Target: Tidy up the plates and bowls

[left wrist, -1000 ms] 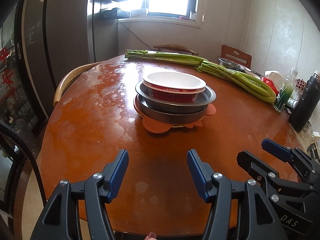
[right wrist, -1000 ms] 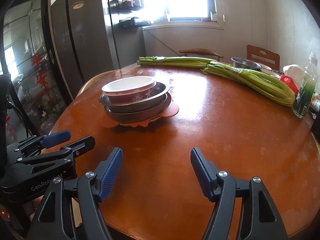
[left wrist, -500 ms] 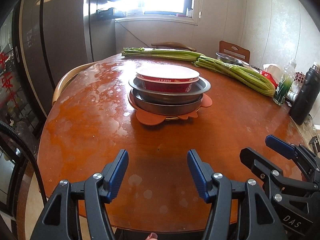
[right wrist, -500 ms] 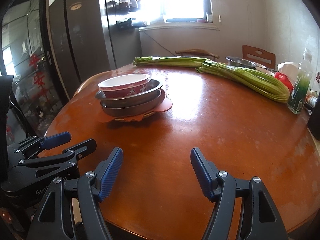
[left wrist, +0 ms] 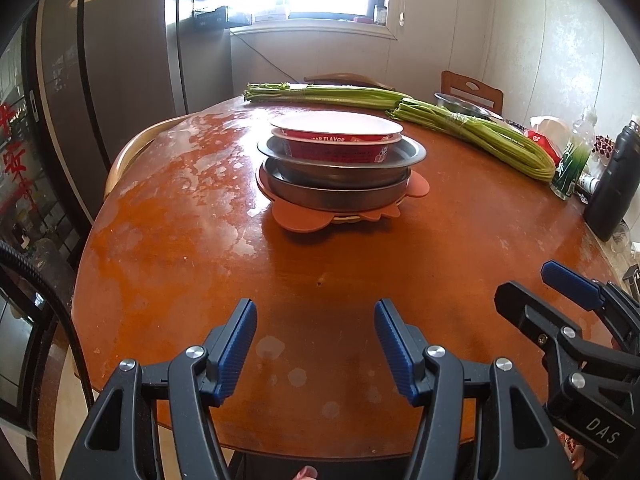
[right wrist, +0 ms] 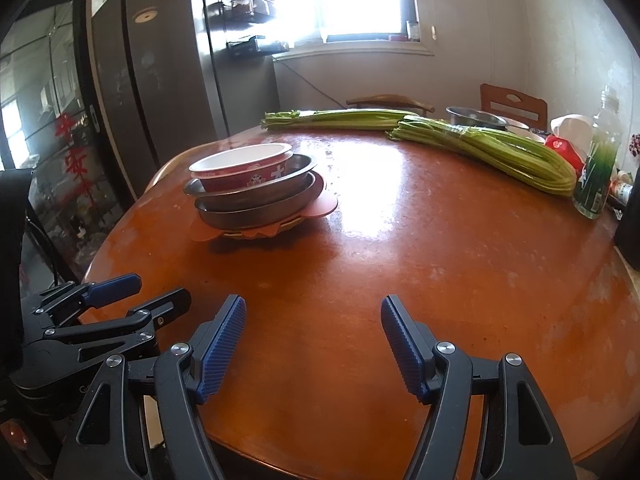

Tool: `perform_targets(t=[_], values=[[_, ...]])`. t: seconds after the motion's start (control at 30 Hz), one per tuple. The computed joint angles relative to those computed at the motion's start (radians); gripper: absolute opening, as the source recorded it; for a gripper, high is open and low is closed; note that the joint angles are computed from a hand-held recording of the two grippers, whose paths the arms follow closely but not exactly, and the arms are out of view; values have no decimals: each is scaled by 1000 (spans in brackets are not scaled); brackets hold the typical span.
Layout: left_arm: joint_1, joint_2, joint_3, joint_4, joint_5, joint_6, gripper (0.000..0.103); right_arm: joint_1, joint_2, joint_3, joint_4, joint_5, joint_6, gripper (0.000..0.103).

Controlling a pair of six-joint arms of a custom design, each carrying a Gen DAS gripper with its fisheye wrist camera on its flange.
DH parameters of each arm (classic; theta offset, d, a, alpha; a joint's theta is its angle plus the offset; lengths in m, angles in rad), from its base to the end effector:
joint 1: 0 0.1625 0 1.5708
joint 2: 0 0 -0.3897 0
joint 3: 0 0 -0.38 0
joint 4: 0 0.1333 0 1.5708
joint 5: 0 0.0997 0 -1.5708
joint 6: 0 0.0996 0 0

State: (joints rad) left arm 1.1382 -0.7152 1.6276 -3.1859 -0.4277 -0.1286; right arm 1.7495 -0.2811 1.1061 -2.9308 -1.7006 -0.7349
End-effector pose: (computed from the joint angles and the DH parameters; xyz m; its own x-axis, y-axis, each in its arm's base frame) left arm -0.0606 -0.6654 0.1504 -0.6590 -0.4459 -0.6057 0.2374 0.6409 -0.7300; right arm 0.2551 -0.7347 -0.0427 -0.6301 -0.6502 0.4245 -0.7756 0.5534 -0.3036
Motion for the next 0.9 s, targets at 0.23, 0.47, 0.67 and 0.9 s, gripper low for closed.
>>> perform_targets(t=[0.23, 0.47, 0.67, 0.9], values=[[-3, 0, 3, -2, -4, 4, 61, 1, 0, 1, 3, -6, -1, 72], [-4, 2, 2, 0, 6, 4, 61, 1, 5, -5, 8, -10, -1, 72], [-4, 3, 2, -2, 8, 10, 61, 1, 7, -8, 7, -12, 0, 72], [-3, 1, 3, 2, 11, 7, 61, 3, 13, -12, 9, -20, -5, 72]])
